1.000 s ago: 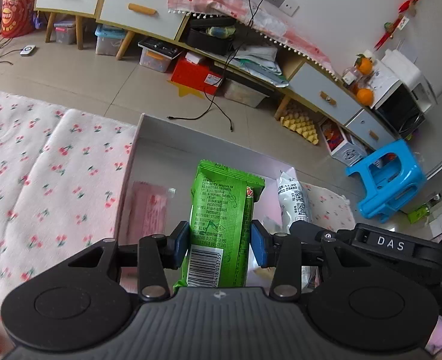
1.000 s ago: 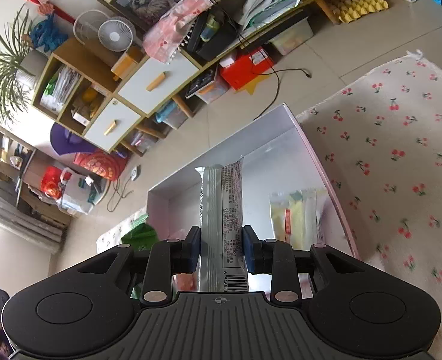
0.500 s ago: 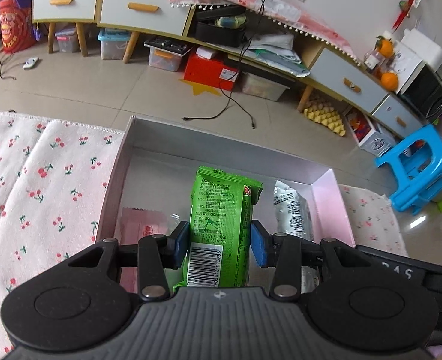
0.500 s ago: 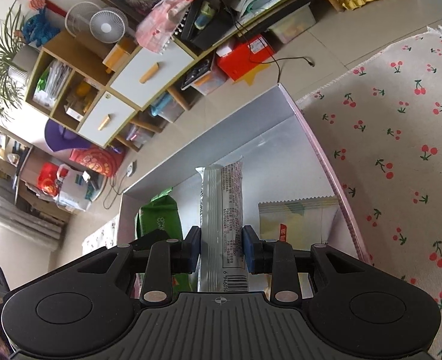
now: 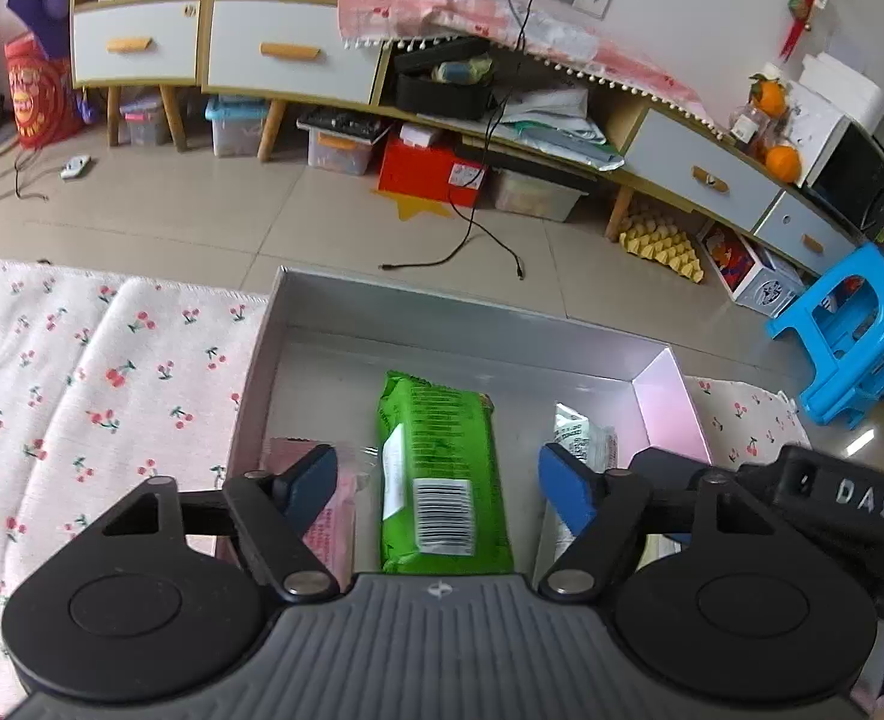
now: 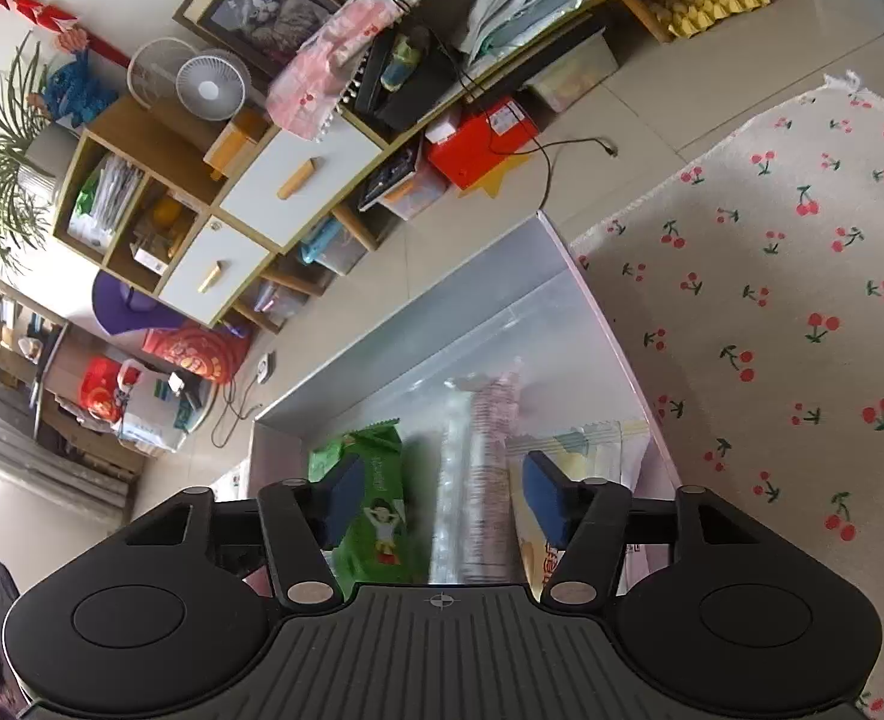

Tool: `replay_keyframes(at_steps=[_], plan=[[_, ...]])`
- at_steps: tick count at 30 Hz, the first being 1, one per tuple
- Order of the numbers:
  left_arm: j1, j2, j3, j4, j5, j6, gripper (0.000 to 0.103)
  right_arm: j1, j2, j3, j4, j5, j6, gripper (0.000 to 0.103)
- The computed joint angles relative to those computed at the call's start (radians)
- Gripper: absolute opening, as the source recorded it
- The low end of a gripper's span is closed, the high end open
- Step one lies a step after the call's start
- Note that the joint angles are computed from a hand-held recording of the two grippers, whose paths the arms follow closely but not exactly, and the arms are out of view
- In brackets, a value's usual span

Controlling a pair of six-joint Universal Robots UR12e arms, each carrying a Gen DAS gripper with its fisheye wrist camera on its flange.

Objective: Organize snacks
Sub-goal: 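Lift both snacks into the pink box and open both tools, then withdraw both tools from the box toward the red candies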

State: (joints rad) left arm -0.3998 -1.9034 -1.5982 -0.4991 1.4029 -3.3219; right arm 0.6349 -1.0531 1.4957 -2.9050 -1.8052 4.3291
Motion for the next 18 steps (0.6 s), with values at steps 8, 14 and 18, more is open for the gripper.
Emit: replay_keyframes(at_steps=[8, 14, 18], plan=[[0.006, 0.035, -0.021, -0.020, -0.010, 0.024, 0.082, 0.022, -0.034, -0.015, 0.087, -0.032, -0.018, 0.072], [0.019, 0.074, -0.047, -0.034, -0.017, 0.051, 0.090, 0.043, -0.055, -0.030, 0.152, -0.044, -0.018, 0.081], [0.032, 0.104, -0.077, -0.026, -0.019, 0.078, 0.094, 0.058, -0.066, -0.039, 0.211, -0.031, -0.020, 0.083]])
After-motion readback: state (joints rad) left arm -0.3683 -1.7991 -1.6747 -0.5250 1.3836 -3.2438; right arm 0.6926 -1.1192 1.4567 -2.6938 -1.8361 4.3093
